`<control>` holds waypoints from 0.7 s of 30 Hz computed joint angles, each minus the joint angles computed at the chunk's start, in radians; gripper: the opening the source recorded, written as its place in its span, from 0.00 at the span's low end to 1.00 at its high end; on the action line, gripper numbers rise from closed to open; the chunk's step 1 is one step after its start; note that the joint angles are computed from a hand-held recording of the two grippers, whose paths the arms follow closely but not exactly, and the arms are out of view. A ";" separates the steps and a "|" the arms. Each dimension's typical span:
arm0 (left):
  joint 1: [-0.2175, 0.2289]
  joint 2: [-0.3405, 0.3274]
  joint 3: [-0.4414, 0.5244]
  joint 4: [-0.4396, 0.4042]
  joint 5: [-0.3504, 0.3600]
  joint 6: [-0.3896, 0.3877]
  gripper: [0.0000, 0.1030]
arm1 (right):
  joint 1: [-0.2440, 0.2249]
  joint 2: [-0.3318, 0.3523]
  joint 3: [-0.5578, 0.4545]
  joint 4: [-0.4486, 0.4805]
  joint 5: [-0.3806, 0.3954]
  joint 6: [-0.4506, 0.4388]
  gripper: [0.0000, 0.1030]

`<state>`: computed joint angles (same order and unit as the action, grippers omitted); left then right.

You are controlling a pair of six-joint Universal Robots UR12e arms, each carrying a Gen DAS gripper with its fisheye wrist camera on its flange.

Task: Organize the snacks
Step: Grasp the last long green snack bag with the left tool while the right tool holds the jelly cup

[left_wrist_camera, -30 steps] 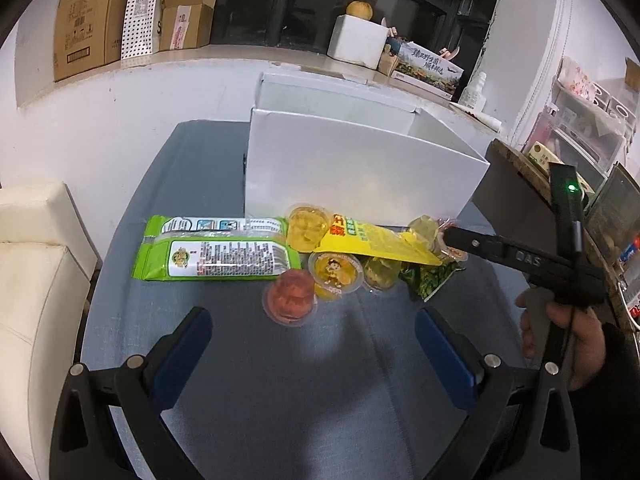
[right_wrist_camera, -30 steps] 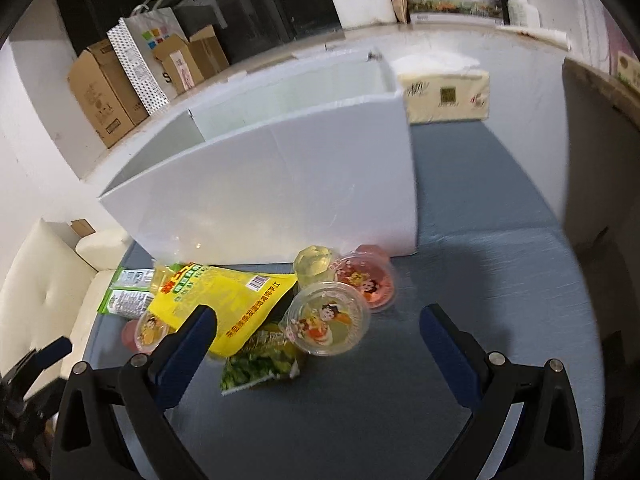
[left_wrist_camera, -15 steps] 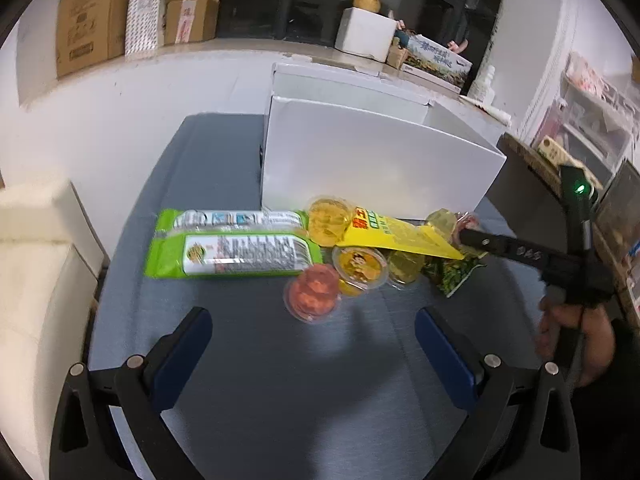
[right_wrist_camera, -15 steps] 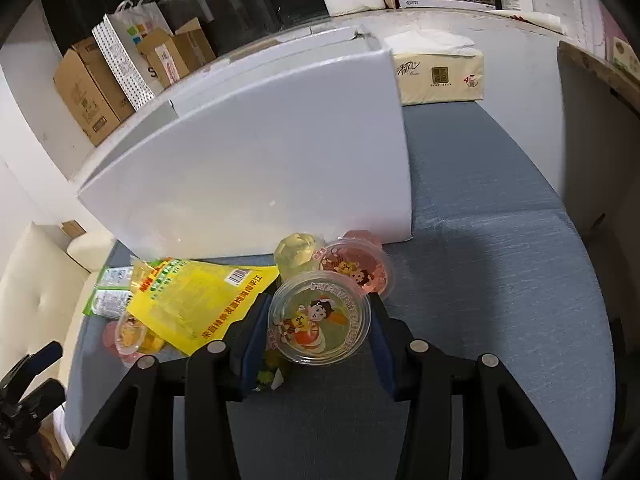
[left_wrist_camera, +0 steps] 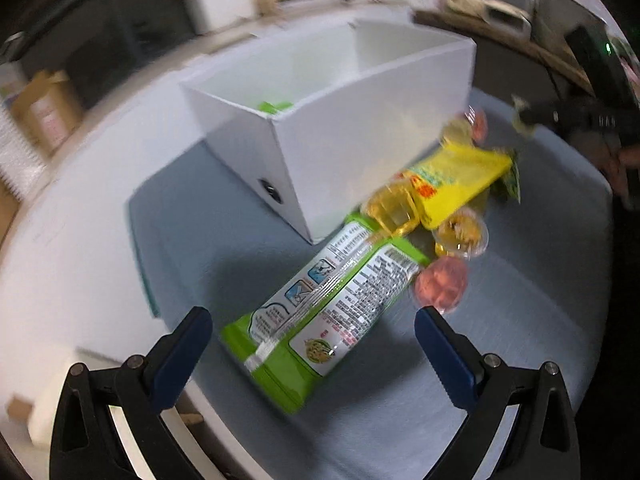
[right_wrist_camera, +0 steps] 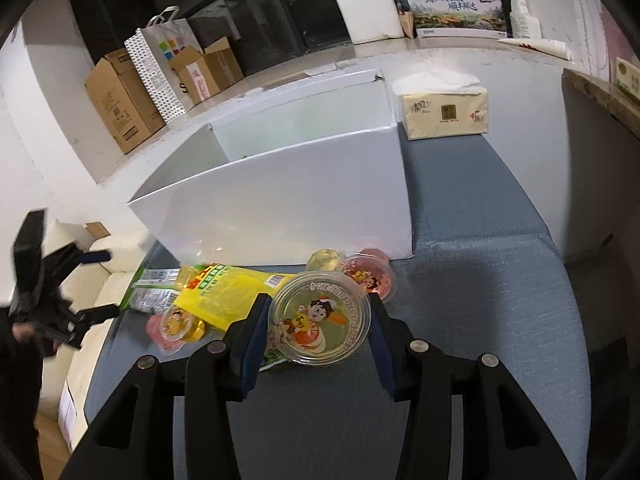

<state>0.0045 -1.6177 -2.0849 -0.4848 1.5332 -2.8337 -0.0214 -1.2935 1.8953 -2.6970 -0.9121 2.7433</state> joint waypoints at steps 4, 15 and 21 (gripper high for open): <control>0.027 -0.029 0.051 -0.124 -0.080 0.146 1.00 | -0.009 -0.017 0.007 0.017 0.016 -0.025 0.49; 0.032 -0.114 0.139 -0.290 -0.123 0.322 0.86 | -0.017 -0.036 0.021 0.010 -0.040 -0.005 0.49; 0.040 -0.106 0.135 -0.281 -0.152 0.273 0.73 | -0.015 -0.041 0.022 0.022 -0.045 -0.014 0.49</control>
<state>0.0444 -1.7235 -1.9499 -0.7662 1.3812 -2.5605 -0.0367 -1.3343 1.9178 -2.6746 -0.9575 2.7297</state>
